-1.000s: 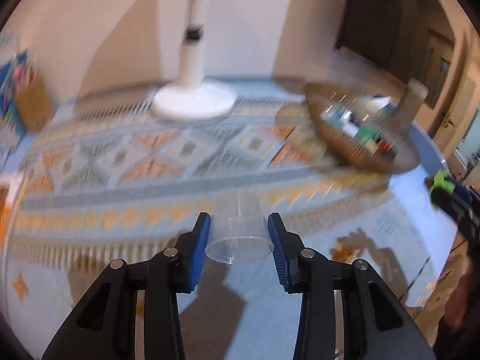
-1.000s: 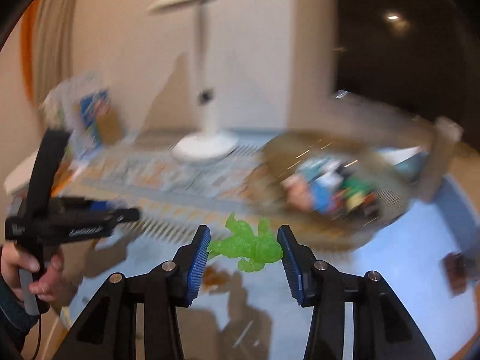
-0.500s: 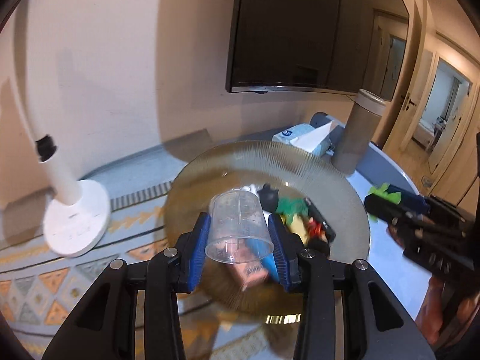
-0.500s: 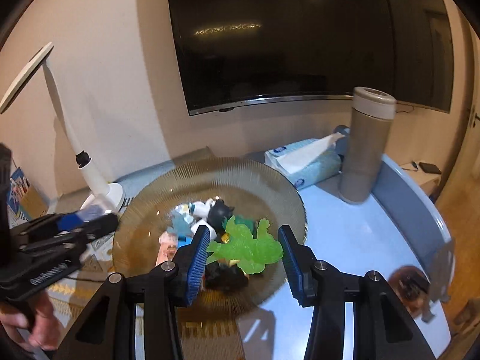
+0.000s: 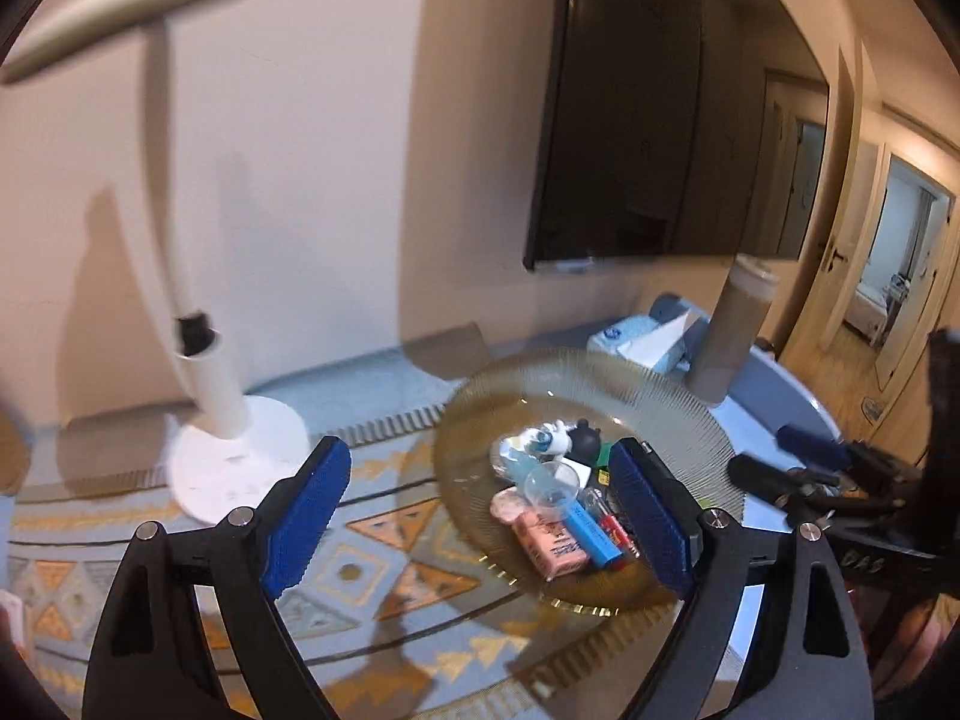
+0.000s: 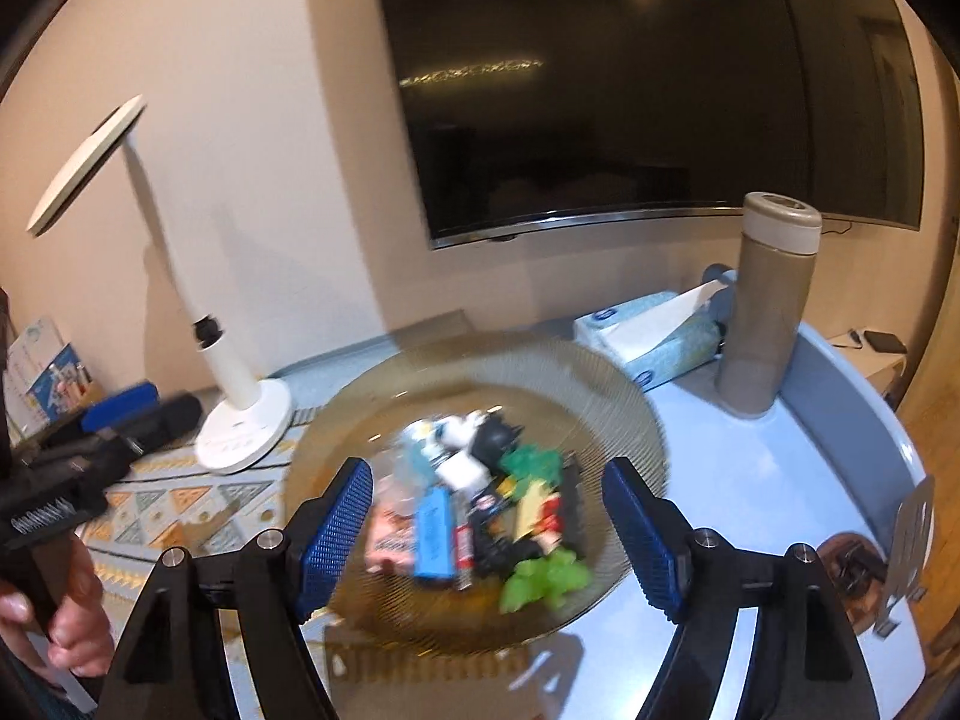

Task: Organize rigid objects
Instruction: 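Move both open tools away from the bowl back over the rug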

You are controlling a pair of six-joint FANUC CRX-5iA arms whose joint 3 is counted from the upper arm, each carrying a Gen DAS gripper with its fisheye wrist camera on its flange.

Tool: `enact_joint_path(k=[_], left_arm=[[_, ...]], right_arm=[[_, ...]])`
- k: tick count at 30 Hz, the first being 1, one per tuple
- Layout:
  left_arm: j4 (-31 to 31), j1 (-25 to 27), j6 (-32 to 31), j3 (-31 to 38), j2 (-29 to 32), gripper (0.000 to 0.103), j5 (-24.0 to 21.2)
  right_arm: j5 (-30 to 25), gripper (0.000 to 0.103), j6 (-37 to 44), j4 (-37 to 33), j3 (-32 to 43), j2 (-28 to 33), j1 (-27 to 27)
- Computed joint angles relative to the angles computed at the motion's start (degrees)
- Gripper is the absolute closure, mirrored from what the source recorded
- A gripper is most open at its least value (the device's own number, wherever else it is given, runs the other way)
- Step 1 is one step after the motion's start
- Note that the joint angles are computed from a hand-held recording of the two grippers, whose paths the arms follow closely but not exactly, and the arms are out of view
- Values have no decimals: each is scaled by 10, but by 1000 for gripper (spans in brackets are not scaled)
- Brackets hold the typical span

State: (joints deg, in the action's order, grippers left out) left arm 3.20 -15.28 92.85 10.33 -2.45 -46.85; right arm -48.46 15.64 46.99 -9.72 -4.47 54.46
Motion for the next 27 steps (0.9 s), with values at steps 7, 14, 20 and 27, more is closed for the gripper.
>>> enact_joint_path(k=[7, 14, 20, 27], left_arm=[[-83, 30, 51, -30, -108, 16, -13], [6, 139, -69, -147, -233, 1, 28], [-34, 198, -34, -214, -268, 1, -22], [-22, 248, -29, -279, -226, 1, -49]], right_arm=[[-11, 25, 28, 21, 54, 35, 66], [-19, 25, 94, 6, 138, 107, 124], [-27, 25, 132, -65, 189, 175, 137], [-46, 25, 140, -97, 212, 240, 129]])
